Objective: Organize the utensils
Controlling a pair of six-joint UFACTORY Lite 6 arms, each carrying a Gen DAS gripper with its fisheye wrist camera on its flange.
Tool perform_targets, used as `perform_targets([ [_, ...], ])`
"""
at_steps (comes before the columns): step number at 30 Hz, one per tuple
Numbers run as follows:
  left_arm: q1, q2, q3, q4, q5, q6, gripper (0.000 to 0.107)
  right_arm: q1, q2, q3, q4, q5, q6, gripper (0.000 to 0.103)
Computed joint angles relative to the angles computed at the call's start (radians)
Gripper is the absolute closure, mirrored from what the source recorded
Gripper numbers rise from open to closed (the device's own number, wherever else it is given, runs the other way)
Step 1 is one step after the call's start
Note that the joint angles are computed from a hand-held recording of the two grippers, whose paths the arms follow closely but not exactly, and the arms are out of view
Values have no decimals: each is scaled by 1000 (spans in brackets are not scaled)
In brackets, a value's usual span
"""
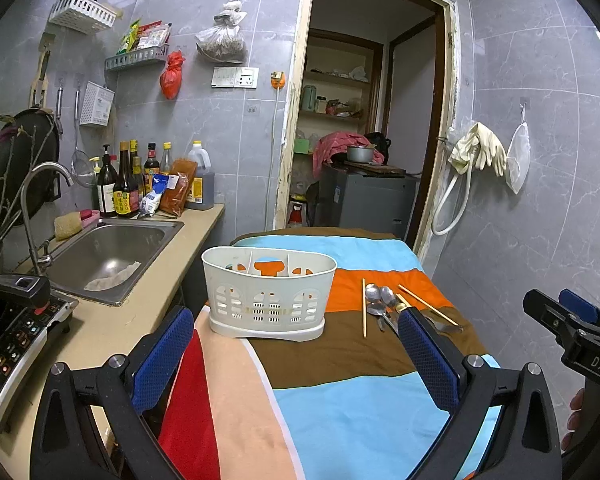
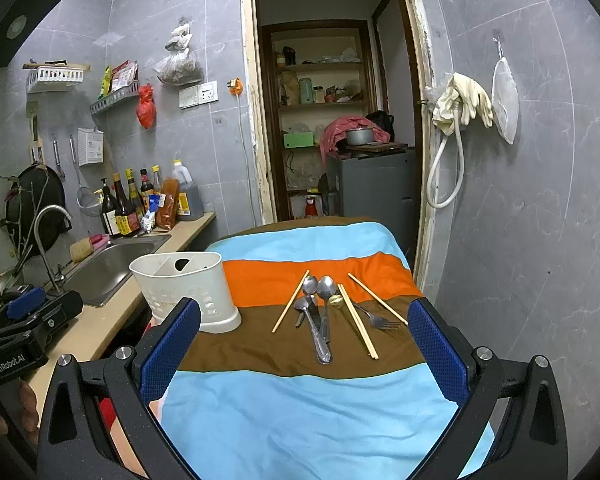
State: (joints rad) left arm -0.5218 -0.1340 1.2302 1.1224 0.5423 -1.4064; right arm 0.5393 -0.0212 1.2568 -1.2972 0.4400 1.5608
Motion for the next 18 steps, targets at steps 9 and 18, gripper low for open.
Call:
perform_targets([
  [9, 19, 30, -15, 51, -50, -54, 4, -9, 20, 0, -25, -7, 32, 1],
  [18, 20, 36, -6, 40, -50, -42, 4, -18, 15, 0, -2, -13, 9, 1],
])
